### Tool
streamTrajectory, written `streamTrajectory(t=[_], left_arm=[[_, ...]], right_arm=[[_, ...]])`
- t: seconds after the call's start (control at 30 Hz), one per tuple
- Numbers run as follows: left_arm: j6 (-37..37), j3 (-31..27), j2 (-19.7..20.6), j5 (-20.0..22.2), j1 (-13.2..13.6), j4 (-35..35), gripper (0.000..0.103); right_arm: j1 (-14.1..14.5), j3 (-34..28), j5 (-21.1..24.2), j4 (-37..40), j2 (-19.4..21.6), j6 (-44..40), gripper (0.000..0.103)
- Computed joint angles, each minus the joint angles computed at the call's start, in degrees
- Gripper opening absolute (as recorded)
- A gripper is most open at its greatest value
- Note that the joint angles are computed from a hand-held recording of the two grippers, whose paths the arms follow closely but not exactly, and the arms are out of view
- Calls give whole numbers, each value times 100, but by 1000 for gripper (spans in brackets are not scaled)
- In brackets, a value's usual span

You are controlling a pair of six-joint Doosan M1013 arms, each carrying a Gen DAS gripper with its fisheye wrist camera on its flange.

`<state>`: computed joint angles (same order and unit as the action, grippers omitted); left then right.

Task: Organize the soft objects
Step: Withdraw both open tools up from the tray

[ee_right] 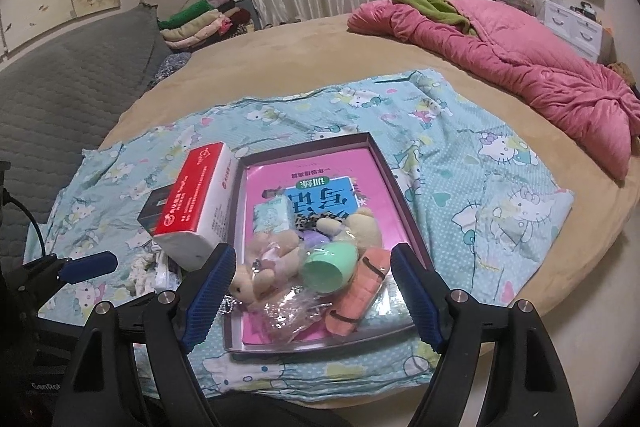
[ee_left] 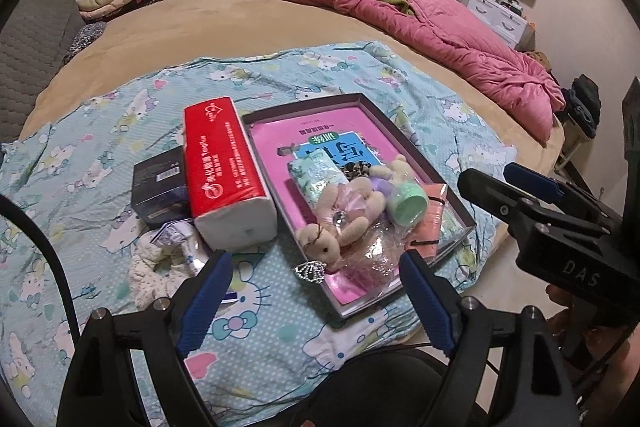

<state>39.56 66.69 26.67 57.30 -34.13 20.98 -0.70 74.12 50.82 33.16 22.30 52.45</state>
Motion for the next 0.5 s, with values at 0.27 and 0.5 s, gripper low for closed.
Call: streamTrajectory(t=[0.27,0.5], left_arm=[[-342,199,-213,136,19,250,85],[-892,609,-572,191,155,496,85]], right_arm=[[69,71,18,122,-140,-230,81],[210,116,198,377,-232,-464,81]])
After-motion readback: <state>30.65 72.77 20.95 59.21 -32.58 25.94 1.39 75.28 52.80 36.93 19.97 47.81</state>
